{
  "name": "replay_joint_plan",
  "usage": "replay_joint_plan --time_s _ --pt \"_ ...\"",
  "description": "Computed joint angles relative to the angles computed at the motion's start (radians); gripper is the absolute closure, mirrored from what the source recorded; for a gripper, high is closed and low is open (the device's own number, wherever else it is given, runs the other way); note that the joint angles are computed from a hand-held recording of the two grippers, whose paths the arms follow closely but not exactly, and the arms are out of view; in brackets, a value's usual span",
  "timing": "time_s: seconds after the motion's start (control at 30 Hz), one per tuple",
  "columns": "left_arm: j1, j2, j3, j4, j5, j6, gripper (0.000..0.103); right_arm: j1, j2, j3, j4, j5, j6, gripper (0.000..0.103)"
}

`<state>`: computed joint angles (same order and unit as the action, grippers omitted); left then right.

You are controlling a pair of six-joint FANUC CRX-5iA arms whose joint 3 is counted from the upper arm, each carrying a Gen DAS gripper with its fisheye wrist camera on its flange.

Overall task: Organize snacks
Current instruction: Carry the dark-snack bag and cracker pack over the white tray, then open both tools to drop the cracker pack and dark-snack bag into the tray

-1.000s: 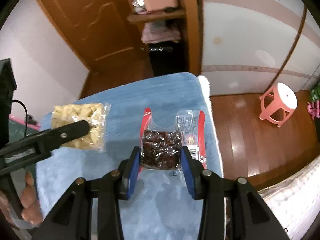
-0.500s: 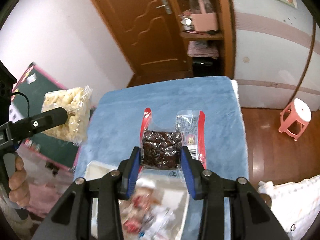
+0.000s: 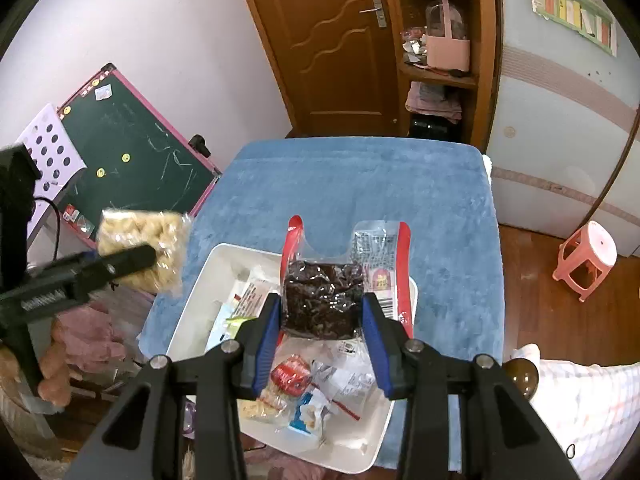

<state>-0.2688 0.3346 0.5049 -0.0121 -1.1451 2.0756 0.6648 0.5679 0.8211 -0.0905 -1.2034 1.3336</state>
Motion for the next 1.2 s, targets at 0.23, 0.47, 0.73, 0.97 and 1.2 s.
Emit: replay_joint_plan --time_s 0.23,0.47,0.73,0.97,1.2 --pt "-0.024 -0.024 -0.046 -0.029 -0.005 0.027 0.038 0.024 -0.030 -0.050 0.025 0.013 -0.004 0.062" --pt "-0.059 -0.003 0.005 -0.095 -0.030 0.040 0.037 0.033 -0.044 -0.071 0.029 0.021 -0.007 0.061" --pt "-0.072 0.025 0.038 -0.102 -0.036 0.029 0.037 0.043 -0.047 -0.081 0.047 0.019 -0.015 0.060" --pt "-0.083 0.055 0.070 -0.119 -0.058 0.021 0.033 0.052 -0.026 -0.065 0.067 0.010 -0.017 0.060" --pt "-0.086 0.065 0.076 -0.124 -0.053 0.022 0.001 0.039 0.006 -0.013 0.017 -0.056 -0.013 0.058"
